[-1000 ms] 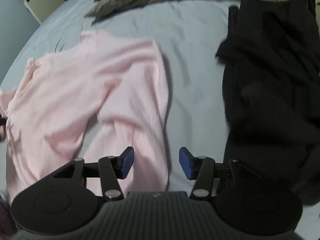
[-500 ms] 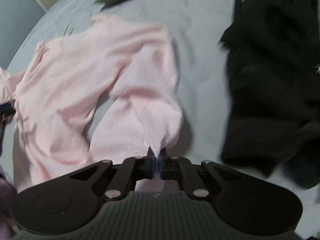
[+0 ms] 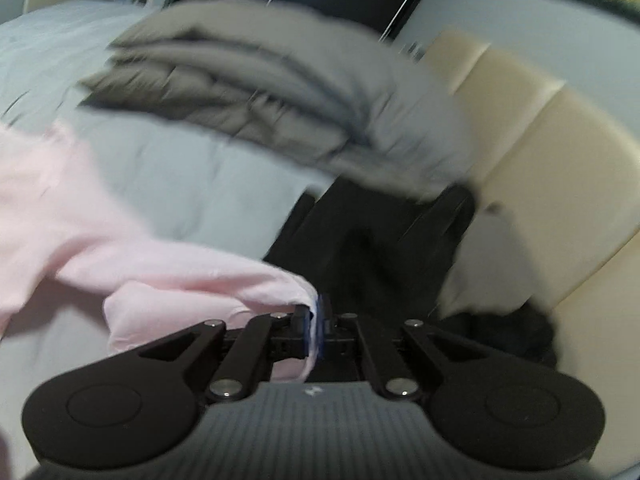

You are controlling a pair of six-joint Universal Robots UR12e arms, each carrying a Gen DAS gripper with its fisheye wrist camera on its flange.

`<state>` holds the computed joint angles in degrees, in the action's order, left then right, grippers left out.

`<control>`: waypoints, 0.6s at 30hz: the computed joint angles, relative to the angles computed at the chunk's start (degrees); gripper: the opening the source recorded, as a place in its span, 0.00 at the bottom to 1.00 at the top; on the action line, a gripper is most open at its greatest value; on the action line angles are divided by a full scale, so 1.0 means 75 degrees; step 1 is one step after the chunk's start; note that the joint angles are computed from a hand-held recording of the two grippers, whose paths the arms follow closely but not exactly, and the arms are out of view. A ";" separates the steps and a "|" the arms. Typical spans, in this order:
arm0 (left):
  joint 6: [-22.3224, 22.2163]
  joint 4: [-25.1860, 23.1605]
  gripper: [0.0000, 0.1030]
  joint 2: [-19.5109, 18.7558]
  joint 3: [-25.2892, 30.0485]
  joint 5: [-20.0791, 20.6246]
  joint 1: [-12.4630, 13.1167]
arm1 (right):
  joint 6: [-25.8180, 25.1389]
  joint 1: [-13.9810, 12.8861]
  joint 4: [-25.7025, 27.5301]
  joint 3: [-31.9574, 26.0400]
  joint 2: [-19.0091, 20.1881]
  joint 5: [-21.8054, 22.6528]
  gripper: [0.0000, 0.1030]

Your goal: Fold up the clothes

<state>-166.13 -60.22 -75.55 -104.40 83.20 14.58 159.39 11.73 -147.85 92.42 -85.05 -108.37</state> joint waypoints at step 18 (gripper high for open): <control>-0.0022 -0.0252 0.40 -0.0096 0.0020 -0.0062 0.0191 | -0.0806 -0.0021 -0.0331 -0.0179 0.0376 -0.0602 0.04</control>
